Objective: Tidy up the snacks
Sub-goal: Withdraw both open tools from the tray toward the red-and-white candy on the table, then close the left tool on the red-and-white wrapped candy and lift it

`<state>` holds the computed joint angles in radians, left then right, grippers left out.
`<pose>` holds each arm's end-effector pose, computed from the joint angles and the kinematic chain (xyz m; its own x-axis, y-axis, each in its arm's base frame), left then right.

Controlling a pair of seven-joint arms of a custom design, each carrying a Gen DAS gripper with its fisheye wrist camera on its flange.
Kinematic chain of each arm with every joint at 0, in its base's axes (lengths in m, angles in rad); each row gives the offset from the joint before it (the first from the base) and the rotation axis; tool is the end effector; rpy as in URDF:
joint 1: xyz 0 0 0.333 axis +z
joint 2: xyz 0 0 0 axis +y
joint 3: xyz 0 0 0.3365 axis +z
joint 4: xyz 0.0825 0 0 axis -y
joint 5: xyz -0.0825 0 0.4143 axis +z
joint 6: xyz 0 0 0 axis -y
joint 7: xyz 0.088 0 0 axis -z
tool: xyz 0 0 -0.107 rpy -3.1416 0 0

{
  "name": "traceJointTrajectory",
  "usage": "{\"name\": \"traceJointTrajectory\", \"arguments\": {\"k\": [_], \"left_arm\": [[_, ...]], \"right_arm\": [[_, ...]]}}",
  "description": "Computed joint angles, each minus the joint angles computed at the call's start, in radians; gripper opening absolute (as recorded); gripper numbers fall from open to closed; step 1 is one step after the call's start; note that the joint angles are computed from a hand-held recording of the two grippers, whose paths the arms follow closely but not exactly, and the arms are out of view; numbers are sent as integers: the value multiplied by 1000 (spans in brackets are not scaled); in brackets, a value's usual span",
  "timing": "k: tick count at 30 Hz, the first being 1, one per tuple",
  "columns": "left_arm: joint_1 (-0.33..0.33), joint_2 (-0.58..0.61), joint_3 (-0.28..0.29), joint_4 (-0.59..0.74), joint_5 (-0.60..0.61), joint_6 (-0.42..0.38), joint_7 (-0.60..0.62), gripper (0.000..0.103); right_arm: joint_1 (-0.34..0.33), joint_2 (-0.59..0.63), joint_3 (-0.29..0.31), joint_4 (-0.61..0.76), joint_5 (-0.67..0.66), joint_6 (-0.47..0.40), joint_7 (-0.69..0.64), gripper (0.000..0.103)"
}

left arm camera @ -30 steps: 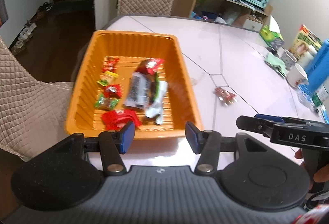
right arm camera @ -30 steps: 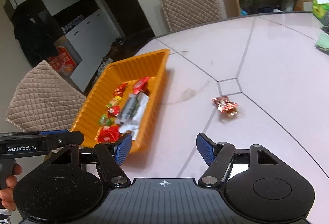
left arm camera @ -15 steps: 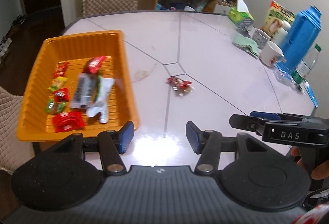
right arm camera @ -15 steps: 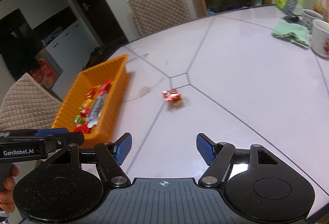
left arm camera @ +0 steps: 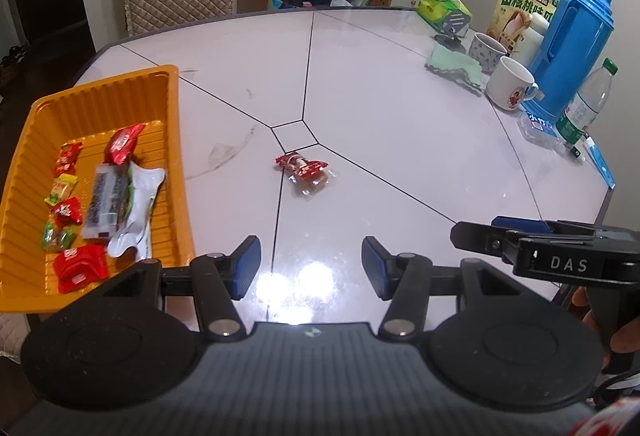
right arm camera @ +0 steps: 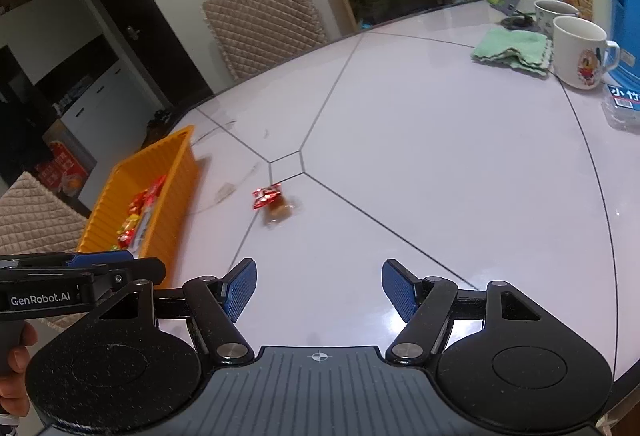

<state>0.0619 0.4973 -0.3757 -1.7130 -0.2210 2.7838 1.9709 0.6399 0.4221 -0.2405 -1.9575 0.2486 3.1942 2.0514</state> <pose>0.7226 -0.1814 0.3849 -0.4536 -0.8825 0.1239 -0.7427 0.2976 -0.5998 0.6427 0.2646 0.3616 -0.0980 -0.9081 -0.4070 -0.7052 0.3520 -0.6155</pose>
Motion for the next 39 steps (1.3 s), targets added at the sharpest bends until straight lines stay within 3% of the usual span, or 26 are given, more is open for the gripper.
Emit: {"name": "traceJointTrajectory", "arguments": {"k": [18, 29, 39], "left_arm": [[-77, 148, 50, 211, 108, -79, -93, 52], [-138, 308, 82, 457, 171, -161, -159, 52], [-199, 505, 116, 770, 205, -309, -226, 49]], "right_arm": [[-57, 58, 12, 68, -22, -57, 37, 69], [-98, 122, 22, 155, -59, -98, 73, 69], [-127, 164, 29, 211, -82, -126, 105, 69]]}}
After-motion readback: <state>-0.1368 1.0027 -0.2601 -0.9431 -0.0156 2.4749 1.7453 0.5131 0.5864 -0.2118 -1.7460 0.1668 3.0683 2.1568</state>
